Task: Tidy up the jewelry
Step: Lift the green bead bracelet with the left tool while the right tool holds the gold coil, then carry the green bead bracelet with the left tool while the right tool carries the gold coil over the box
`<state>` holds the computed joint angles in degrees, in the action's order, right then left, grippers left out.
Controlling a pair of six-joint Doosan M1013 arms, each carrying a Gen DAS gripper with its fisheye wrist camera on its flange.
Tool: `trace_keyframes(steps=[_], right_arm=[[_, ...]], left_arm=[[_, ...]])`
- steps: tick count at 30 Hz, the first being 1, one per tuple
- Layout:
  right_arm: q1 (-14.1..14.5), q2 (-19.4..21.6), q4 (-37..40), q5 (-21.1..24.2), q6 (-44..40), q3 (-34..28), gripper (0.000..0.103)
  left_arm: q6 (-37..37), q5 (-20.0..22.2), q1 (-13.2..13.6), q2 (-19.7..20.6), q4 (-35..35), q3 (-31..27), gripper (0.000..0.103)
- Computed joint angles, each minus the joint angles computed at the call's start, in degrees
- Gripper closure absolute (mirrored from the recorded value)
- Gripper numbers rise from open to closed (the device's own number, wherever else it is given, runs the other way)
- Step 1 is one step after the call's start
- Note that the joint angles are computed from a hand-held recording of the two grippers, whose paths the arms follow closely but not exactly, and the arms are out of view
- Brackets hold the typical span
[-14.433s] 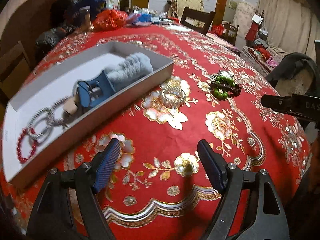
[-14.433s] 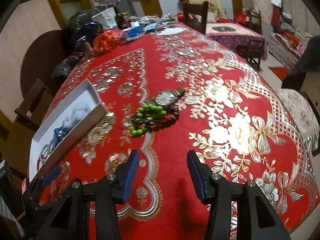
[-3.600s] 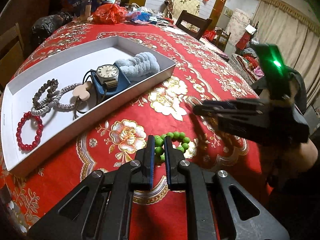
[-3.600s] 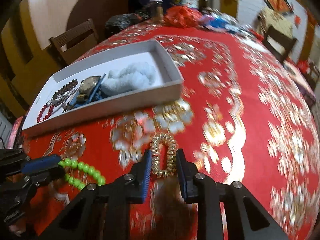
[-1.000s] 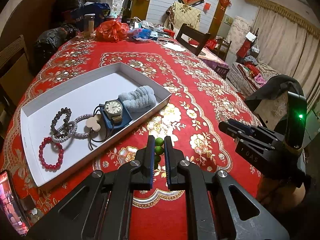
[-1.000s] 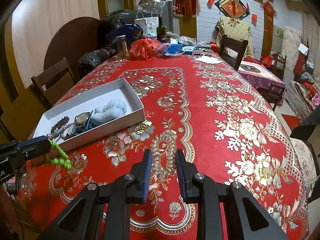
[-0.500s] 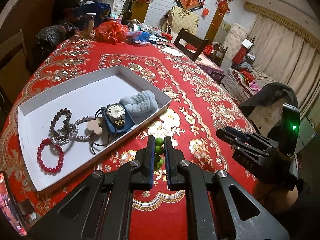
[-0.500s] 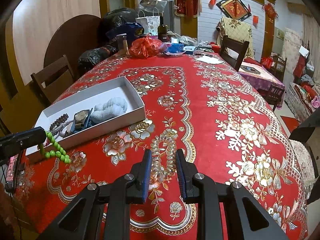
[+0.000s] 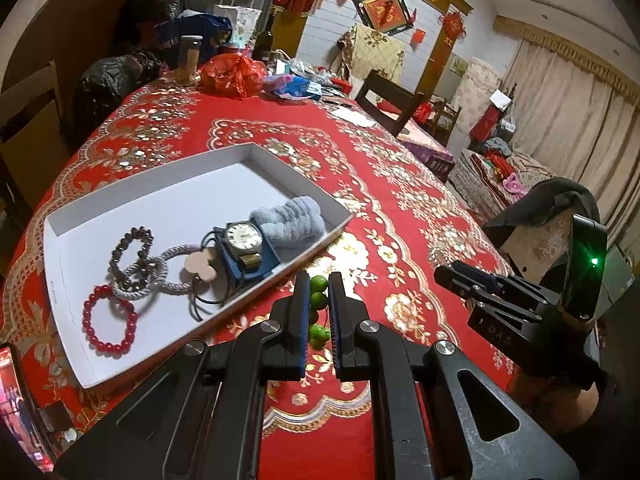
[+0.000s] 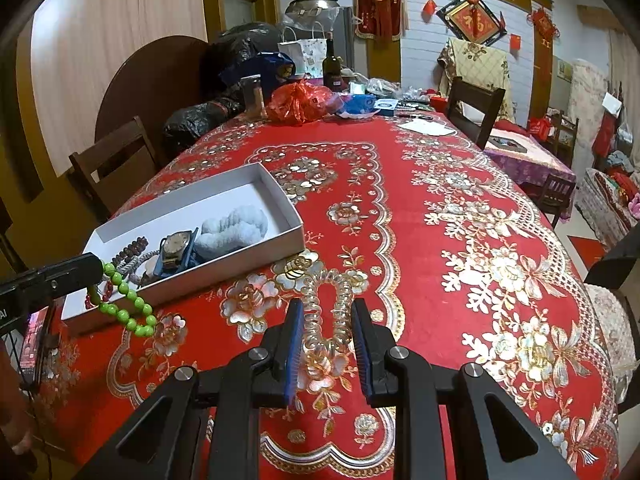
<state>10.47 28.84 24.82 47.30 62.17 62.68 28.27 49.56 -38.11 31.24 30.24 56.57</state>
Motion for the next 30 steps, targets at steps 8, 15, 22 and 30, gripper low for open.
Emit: trace_keyframes(steps=[8, 15, 22, 30], right_arm=[[1.1, 1.6, -0.1, 1.4, -0.2, -3.0, 0.080], [2.2, 3.4, -0.2, 2.9, -0.1, -6.3, 0.080], [2.8, 5.4, 0.1, 4.7, 0.0, -10.2, 0.080], [4.1, 10.4, 4.7, 10.3, -0.3, -18.7, 0.080]], left_arm=[[-3.2, 0.3, 0.6, -0.5, 2.1, 1.2, 0.096], [-4.9, 1.0, 1.2, -0.4, 4.0, 0.9, 0.096], [-7.0, 2.1, 1.9, -0.2, 7.1, 0.9, 0.096], [-11.2, 3.4, 3.6, -0.1, 9.8, 2.5, 0.096]])
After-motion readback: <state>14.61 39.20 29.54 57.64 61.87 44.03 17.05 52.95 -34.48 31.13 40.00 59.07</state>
